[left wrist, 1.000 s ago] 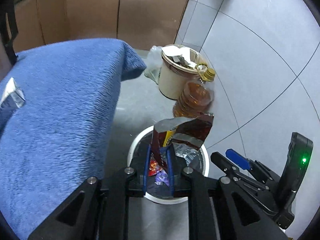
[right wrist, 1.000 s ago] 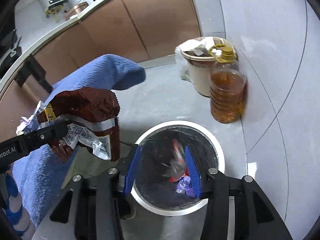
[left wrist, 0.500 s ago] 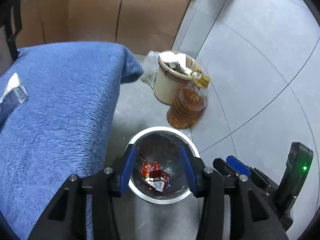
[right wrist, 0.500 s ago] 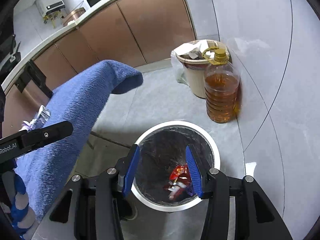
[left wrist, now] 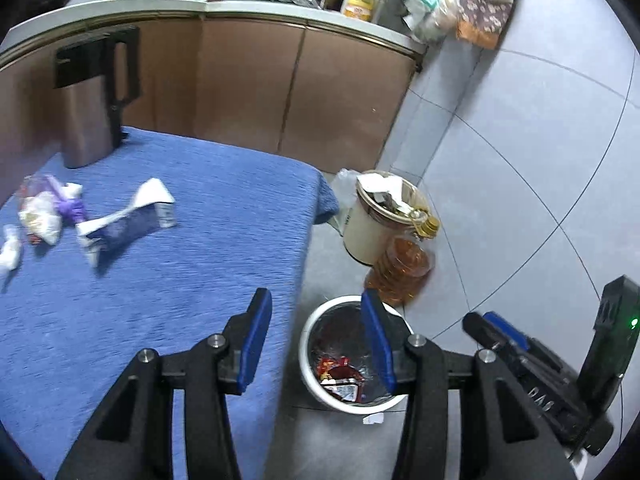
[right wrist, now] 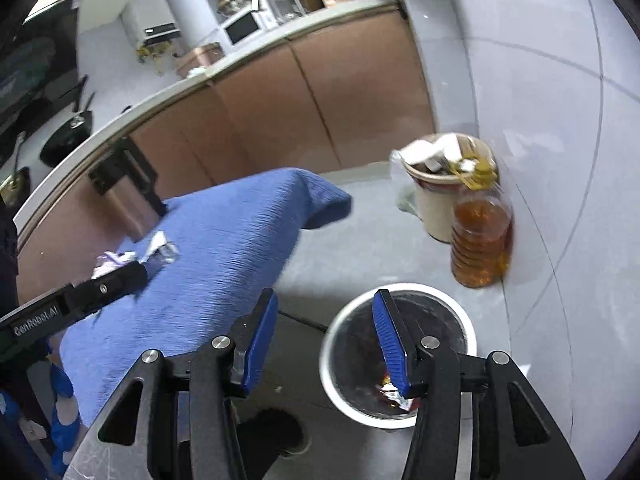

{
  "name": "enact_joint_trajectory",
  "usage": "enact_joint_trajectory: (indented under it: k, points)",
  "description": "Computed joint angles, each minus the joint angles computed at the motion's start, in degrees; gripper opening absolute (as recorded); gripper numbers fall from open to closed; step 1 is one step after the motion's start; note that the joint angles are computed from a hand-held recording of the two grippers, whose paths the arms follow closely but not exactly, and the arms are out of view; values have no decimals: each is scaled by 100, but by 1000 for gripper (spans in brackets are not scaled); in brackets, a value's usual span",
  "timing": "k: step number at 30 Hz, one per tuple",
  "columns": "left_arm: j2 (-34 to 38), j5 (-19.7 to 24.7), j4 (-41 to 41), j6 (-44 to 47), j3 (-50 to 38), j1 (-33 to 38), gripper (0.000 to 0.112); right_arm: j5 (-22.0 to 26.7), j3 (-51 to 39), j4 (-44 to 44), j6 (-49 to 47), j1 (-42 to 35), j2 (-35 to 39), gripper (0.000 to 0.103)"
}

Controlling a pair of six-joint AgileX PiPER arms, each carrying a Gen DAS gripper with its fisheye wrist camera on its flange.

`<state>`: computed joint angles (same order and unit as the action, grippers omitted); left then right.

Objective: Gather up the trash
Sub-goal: 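Move both tools back over the table toward the milk carton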

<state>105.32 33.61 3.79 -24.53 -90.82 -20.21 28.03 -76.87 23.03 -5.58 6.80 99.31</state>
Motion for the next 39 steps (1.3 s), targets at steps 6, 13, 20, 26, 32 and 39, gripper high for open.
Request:
enact_joint_trajectory:
  k: [6,13,20,26,32,39]
  points:
    - [-1142,-317,262,-186,1118,338,48,92,-119,-303,280,514,-437,49]
    - [-2447,-514,701,-495,2227,764,51,316,-497,-928,825,1246,-796,53]
    - [-3940,-410,1117,-893,3249,1246,61,603,-964,-1648,1455,2089,-1024,55]
    - [-5219,-2,1188,-960,3784,1812,72,687,-998,-2091,1795,2774,-1351,61]
    - [-6229,383,871,-652,4011,2357,73,649,-812,-2510,2170,3406,-1766,62]
    - [-6971,998,1752,-1380,3986,2076,75,593,-674,-2831,2410,3815,-2125,69]
